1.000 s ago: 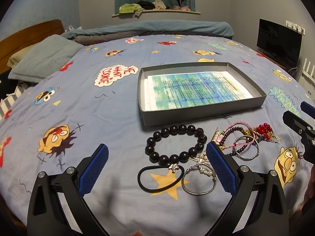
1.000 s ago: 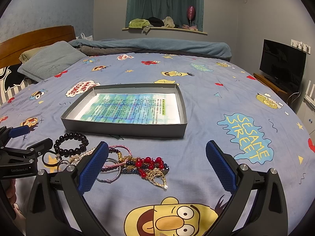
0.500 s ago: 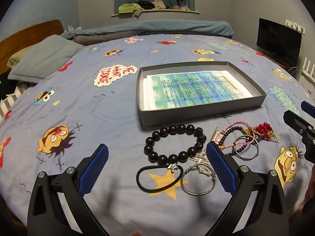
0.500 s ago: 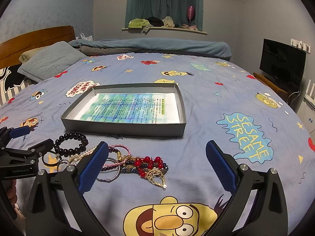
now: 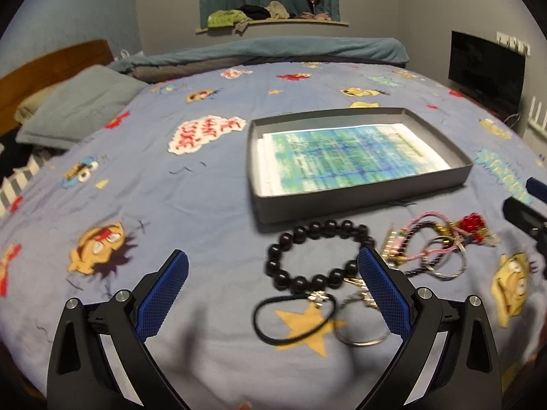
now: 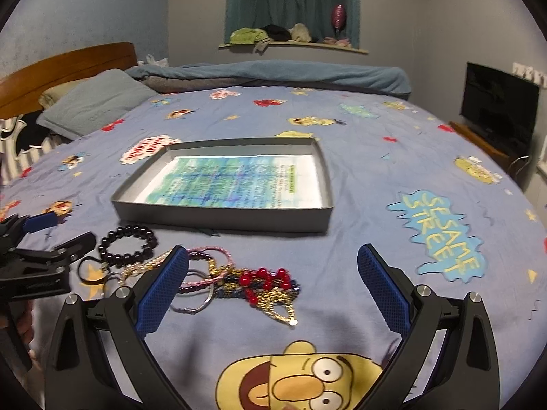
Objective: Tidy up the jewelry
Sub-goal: 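Grasp the black bead bracelet with the left tool while the right tool grasps the red-bead pendant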
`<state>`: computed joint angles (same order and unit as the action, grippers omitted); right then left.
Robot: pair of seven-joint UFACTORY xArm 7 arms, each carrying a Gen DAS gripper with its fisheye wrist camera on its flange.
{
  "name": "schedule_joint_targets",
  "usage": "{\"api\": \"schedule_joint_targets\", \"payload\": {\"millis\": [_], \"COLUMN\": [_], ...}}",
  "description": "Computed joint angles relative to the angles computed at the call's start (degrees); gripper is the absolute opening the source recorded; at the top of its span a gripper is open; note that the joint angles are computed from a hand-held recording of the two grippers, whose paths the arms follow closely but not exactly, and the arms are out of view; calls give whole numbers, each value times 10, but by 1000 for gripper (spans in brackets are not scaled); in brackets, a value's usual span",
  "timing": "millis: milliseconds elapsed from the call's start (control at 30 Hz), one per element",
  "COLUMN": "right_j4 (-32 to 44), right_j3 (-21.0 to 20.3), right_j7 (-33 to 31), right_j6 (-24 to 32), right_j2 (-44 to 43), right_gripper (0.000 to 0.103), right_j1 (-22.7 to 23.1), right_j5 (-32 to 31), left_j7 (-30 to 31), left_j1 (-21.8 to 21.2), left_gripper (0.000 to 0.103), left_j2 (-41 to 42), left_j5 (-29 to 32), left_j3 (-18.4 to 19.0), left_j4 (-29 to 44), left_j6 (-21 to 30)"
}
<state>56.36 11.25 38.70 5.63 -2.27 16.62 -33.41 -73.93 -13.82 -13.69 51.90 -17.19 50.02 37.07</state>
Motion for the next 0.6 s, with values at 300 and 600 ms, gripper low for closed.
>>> {"api": "schedule_joint_targets", "payload": {"millis": [300,600], "right_j4": [1,6], "right_j3": [-7,-22], "right_j7": [-120,-142], "right_j6": [10,14], "right_j2": [19,34], "right_gripper": [97,52], "right_j1": [22,21], "right_j5": [78,112], "left_j7": [-25,-28], "left_j1": [26,52], "left_gripper": [99,99], "left_j2": [8,-5], "left_j5": [65,48], "left_j3": [6,20], "left_j4": [-20,-44], "left_j6": [-62,-144]}}
